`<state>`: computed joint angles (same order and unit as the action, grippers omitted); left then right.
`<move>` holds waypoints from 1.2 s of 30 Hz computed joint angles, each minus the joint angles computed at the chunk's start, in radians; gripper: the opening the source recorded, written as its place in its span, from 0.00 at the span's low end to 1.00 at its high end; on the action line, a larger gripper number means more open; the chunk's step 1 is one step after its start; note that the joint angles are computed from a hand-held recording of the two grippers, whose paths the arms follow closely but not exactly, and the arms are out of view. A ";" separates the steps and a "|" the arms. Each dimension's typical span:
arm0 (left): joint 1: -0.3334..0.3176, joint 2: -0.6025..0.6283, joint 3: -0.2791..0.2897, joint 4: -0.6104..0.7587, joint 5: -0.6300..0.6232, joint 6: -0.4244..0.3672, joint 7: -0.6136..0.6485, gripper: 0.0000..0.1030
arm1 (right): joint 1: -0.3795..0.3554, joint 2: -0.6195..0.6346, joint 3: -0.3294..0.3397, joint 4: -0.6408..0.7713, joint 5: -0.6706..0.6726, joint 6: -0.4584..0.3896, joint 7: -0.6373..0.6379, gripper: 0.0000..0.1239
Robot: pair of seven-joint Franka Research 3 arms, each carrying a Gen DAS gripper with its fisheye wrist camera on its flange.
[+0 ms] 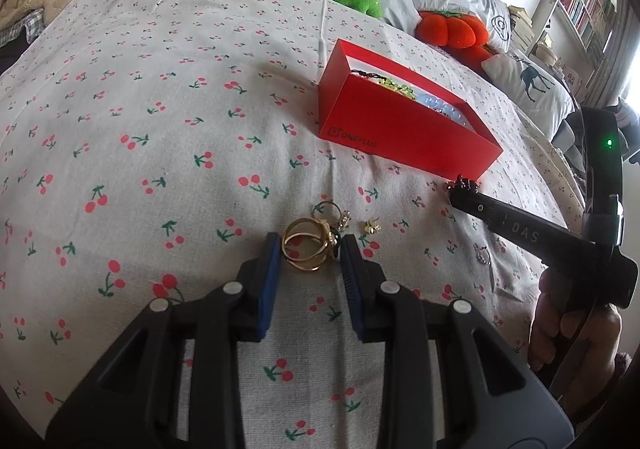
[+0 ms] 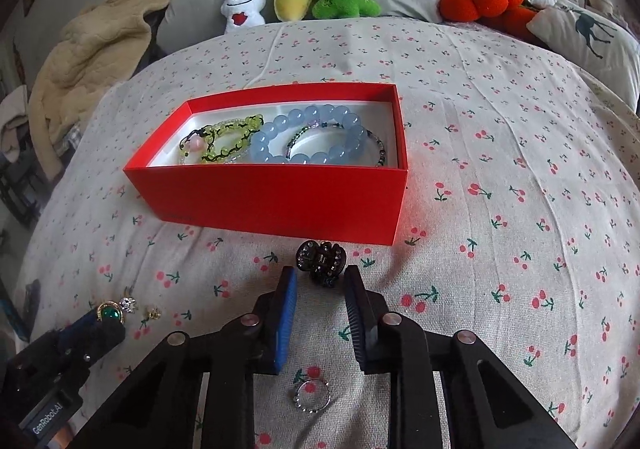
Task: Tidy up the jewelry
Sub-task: 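Lift both held rings and carry them over the red box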
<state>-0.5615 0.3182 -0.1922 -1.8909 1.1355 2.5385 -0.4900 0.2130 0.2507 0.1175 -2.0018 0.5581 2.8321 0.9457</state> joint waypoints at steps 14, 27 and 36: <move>0.017 -0.069 -0.020 -0.061 -0.040 -0.017 0.005 0.31 | -0.040 -0.065 0.000 -0.044 0.118 -0.057 -0.109 0.07; 0.044 -0.111 -0.046 -0.079 -0.034 -0.031 0.016 0.31 | -0.014 -0.101 -0.035 -0.052 0.177 -0.094 -0.161 0.16; 0.036 -0.075 -0.044 -0.050 -0.064 -0.023 0.055 0.31 | 0.003 -0.050 -0.023 -0.032 0.130 -0.028 -0.116 0.61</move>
<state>-0.5260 0.2436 -0.2358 -1.9406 1.0716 2.5155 -0.4349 0.2158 0.2009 0.0942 -2.0338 0.6877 2.8043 0.8298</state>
